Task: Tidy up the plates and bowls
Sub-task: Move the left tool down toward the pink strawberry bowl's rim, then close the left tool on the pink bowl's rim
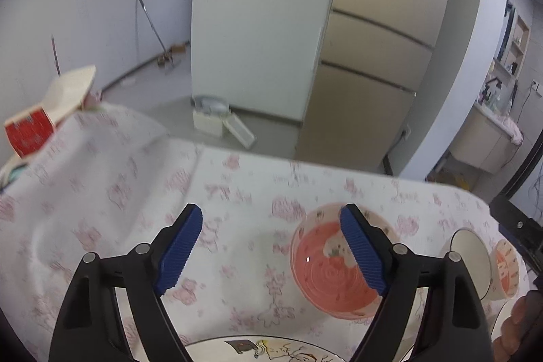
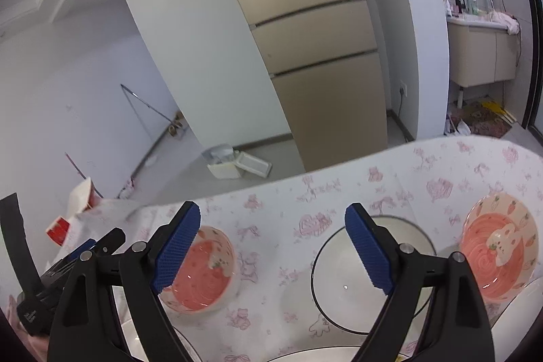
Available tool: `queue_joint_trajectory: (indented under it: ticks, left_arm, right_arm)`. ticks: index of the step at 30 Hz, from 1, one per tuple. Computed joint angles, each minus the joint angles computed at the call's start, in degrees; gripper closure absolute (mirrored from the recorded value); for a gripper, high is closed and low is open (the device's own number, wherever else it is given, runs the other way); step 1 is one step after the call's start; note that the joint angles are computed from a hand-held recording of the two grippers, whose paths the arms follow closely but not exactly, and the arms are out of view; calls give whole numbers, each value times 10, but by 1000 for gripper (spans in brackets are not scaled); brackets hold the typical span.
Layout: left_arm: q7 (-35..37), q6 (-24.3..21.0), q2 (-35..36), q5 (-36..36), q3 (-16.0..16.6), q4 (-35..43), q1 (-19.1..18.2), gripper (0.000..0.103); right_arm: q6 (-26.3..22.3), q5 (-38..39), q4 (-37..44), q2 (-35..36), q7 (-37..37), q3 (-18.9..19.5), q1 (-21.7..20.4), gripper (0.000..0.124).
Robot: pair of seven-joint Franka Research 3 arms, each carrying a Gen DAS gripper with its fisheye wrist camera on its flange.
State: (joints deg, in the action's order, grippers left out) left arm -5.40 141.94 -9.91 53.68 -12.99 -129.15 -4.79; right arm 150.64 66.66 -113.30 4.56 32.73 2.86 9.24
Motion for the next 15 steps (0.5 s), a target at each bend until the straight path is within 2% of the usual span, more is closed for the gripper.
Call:
queue_joint_trajectory:
  ticks: [5,7,8,10,11,15]
  left_arm:
    - [50,-1,31,-51,11,9,-5,23]
    - [43,20,31,-52,16,1,-3,38]
    - [38,24,32,-50,16,-1,-2,49]
    - [43,30,34,-56,18,-2,-1,50]
    - [46,35,35,-62,20,-3,0,52]
    - [61,78,38,-92,28,-14,5,59]
  right_arm:
    - [-77,-49,33,35,37,4,-6,46]
    - [-120,-60,41,44,50,6,-9,50]
    - [-137,-68,44,47,62,7,-10,51]
    - [-175,-82,51,52,81,9,-11,55]
    - [-184,-84,51,53,82,11,-10,56]
    - [-187,-107,46,61,97,15,-1,80]
